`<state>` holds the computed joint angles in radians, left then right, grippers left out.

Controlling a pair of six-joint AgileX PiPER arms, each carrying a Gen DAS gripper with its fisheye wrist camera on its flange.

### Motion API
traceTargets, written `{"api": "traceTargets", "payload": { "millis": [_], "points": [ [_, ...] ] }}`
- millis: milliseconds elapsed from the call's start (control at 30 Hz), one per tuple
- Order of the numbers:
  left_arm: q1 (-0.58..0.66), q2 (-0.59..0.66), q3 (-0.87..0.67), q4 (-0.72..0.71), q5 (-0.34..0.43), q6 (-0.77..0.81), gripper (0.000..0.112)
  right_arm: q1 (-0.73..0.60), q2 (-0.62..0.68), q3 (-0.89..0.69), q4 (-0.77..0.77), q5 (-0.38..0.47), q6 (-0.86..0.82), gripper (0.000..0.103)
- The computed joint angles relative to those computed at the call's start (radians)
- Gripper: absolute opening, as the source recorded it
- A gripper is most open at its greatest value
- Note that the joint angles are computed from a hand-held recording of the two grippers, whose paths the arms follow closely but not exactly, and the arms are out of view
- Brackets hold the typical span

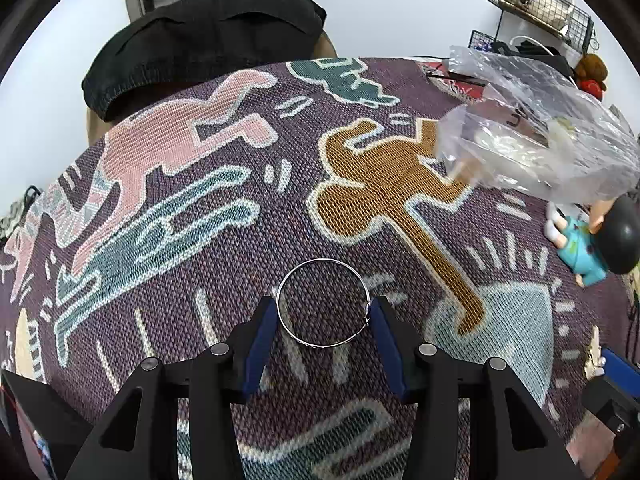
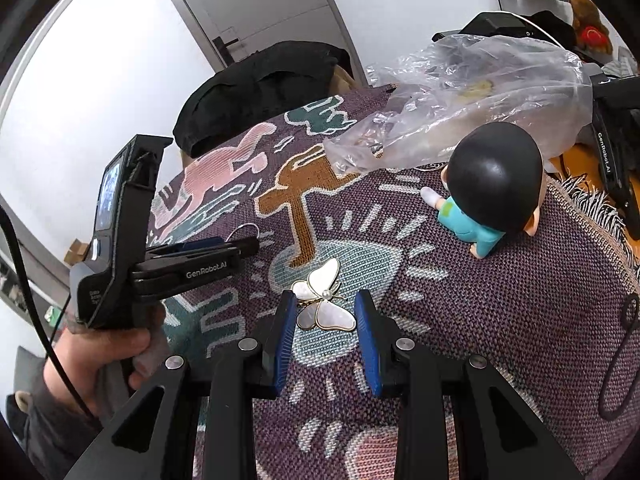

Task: Organize jewelry
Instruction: 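Grasp the large silver hoop with the left gripper while the right holds the butterfly, then drop the silver hoop into the black box with the left gripper while the right carries the butterfly over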

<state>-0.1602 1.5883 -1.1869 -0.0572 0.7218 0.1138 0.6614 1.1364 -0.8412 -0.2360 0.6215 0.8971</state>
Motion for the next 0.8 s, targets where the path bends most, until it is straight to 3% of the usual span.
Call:
{"api": "traceTargets", "payload": {
  "millis": [367, 800],
  "points": [
    [0.081, -0.185, 0.079, -0.116, 0.047, 0.131, 0.05, 0.103, -0.012, -0.049, -0.123, 0.074, 0.14, 0.031],
    [0.406, -0.378, 0.095, -0.352, 0.188, 0.429, 0.05, 0.306, 0.046, -0.185, -0.28, 0.194, 0.308, 0.031]
  ]
}}
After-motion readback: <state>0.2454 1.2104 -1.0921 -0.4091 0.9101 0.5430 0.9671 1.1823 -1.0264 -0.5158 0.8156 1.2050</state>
